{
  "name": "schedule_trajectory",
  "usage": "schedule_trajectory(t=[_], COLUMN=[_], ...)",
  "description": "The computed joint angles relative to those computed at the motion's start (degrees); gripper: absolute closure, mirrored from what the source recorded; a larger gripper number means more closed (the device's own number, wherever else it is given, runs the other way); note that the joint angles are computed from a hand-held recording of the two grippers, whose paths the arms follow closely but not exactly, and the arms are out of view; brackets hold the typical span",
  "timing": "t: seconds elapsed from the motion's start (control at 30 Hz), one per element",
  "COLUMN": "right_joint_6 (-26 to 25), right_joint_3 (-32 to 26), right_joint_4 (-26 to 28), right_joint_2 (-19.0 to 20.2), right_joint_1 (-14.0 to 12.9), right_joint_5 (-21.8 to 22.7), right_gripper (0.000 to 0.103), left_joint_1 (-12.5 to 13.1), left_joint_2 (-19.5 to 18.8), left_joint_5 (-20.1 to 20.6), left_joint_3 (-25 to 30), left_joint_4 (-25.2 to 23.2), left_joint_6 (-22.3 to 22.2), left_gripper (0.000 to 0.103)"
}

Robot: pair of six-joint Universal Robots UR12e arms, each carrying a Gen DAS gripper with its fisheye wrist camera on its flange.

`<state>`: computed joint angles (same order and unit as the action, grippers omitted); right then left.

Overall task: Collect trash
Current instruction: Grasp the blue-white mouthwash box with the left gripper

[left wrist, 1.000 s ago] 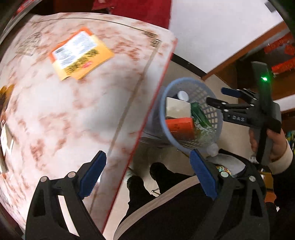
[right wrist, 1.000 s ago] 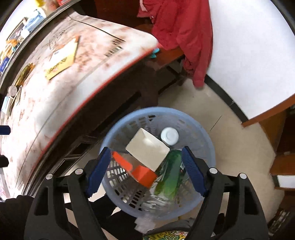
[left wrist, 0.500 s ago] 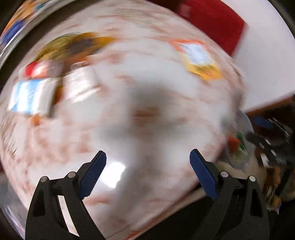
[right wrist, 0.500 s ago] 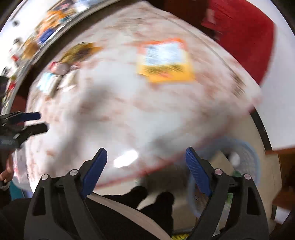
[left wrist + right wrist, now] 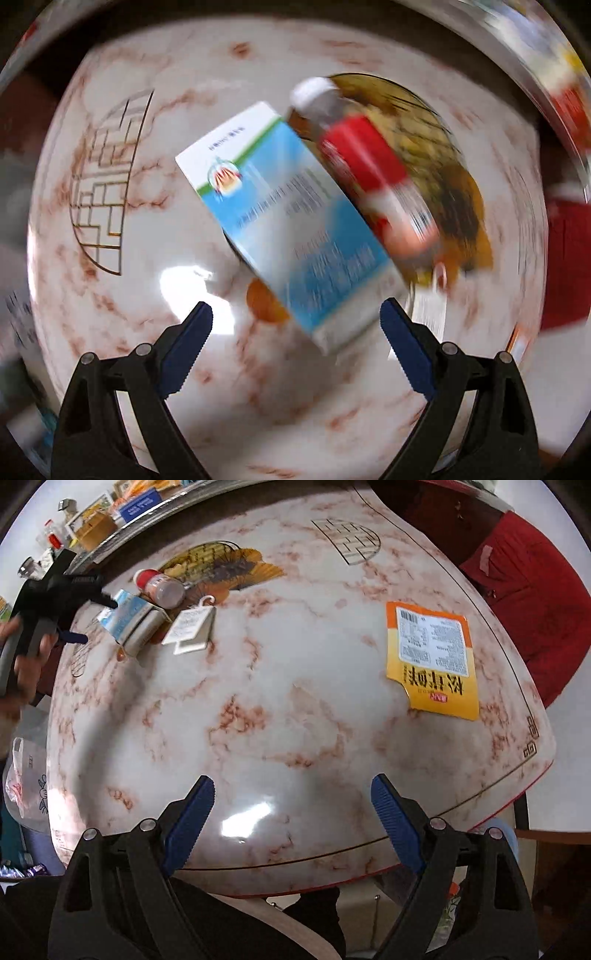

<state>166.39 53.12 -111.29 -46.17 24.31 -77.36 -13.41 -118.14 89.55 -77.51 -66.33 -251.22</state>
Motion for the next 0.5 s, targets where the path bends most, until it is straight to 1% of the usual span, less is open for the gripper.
schedule_trajectory(t=[0.03, 0.07, 0.13, 0.2, 0.27, 0.33, 0.43, 0.5], right_joint_6=[0.57, 1.05, 1.77, 2.61, 3.20, 3.44, 3.46, 3.41], right_joint_3=[0.10, 0.26, 0.59, 0.56, 0.50, 0.25, -0.18, -0.62], right_joint_4=[0.15, 0.02, -0.36, -0.13, 0.02, 0.33, 0.47, 0.53], right_joint_2=[0.04, 0.03, 0.02, 0.16, 0.32, 0.56, 0.87, 1.12], right_joint_1=[-0.10, -0.20, -0.28, -0.50, -0.65, -0.75, -0.80, -0.83], right_joint_5=[-0.28, -0.51, -1.18, -1.01, -1.19, -0.93, -0.88, -0.72], right_gripper=[0.020, 0.020, 0.020, 0.020, 0.020, 0.020, 0.020, 0.020], left_joint_1=[1.03, 1.58, 2.23, 2.26, 2.27, 2.32, 2.30, 2.46], left_joint_2=[-0.07, -0.05, -0.65, -1.27, -2.00, -2.43, -3.04, -2.83], left_joint_5=[-2.56, -4.12, -5.40, -4.86, -4.33, -4.16, -3.86, -4.01], left_joint_3=[-0.80, -1.61, -1.69, -1.30, -0.42, -0.02, 0.73, 0.23], left_joint_4=[1.71, 3.57, 4.91, 5.41, 4.70, 4.47, 2.83, 3.00], left_joint_6=[-2.09, -3.45, -5.70, -7.40, -8.88, -9.92, -11.39, -11.72], left_gripper=[0.014, 0.014, 0.014, 0.015, 0.014, 0.014, 0.014, 0.014])
